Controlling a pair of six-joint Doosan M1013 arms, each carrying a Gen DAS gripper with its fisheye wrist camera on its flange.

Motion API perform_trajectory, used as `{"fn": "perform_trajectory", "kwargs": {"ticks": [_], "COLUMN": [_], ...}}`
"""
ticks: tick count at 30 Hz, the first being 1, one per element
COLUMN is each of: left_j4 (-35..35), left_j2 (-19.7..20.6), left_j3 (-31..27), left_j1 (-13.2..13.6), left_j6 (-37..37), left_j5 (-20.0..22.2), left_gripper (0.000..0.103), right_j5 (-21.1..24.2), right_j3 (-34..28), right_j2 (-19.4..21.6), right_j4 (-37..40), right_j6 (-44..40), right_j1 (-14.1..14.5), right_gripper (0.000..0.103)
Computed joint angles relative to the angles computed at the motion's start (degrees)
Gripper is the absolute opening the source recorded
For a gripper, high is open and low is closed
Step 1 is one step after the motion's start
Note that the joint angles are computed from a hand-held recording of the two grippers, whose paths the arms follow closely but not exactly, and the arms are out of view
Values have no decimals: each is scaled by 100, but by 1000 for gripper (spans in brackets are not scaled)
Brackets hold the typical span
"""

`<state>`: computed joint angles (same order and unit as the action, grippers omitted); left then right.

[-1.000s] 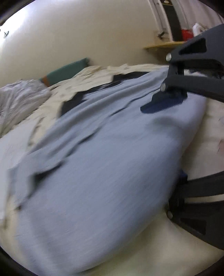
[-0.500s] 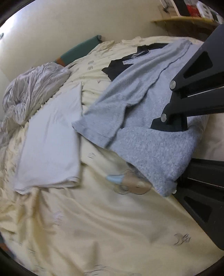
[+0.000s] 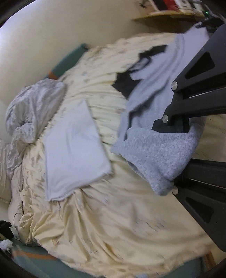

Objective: Fold clothes

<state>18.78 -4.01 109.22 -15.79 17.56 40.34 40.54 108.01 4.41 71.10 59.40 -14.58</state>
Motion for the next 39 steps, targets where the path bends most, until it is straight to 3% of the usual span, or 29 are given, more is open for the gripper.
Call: {"fn": "perform_trajectory", "kwargs": {"ticks": [5, 10, 14, 18, 21, 22, 26, 27, 28, 30, 32, 33, 36, 39], "left_j4": [-320, -688, -876, -1086, -1197, -1202, -1081, -962, -839, -570, -683, -1130, -2355, -3151], "left_j2": [-631, -1176, -1324, -1379, -1464, -1507, -1775, -1896, -1995, -2216, -2279, -2201, -1756, -1271], "left_j3": [496, 925, 1262, 1333, 1267, 1236, 1077, 1048, 1021, 958, 933, 932, 968, 1083], "left_j1": [-372, -896, -1100, -1064, -1004, -999, -1048, -1069, -1108, -1180, -1085, -887, -472, -265], "left_j6": [153, 365, 329, 454, 625, 656, 576, 473, 358, 100, 35, 300, 1045, 1442], "left_j5": [447, 1240, 1361, 1254, 1383, 1480, 1965, 2009, 2012, 1786, 1343, 998, 513, 214], "left_gripper": [4, 5, 5, 10, 21, 21, 22, 29, 36, 92, 98, 98, 97, 96], "right_j5": [435, 1153, 1681, 1818, 1791, 1736, 1583, 1581, 1597, 1649, 1706, 1753, 1839, 1981], "right_j3": [715, 1186, 1486, 1464, 1316, 1285, 1225, 1205, 1179, 1118, 1078, 1068, 1049, 1064], "right_j2": [-766, -1507, -1716, -1632, -1679, -1756, -1971, -1977, -1962, -1893, -1792, -1730, -1575, -1391], "right_j4": [-379, -1956, -2712, -3147, -3566, -3799, -3803, -3569, -3326, -2964, -2575, -2395, -2176, -1845], "right_j6": [222, 1119, 1441, 2056, 2505, 2671, 2532, 2320, 2126, 1857, 1645, 1526, 1465, 1359], "right_j1": [-391, -704, -896, -775, -734, -770, -1156, -1233, -1263, -1246, -1094, -1026, -734, -517], "right_gripper": [7, 7, 7, 9, 31, 38, 38, 38, 38, 39, 39, 40, 40, 40]}}
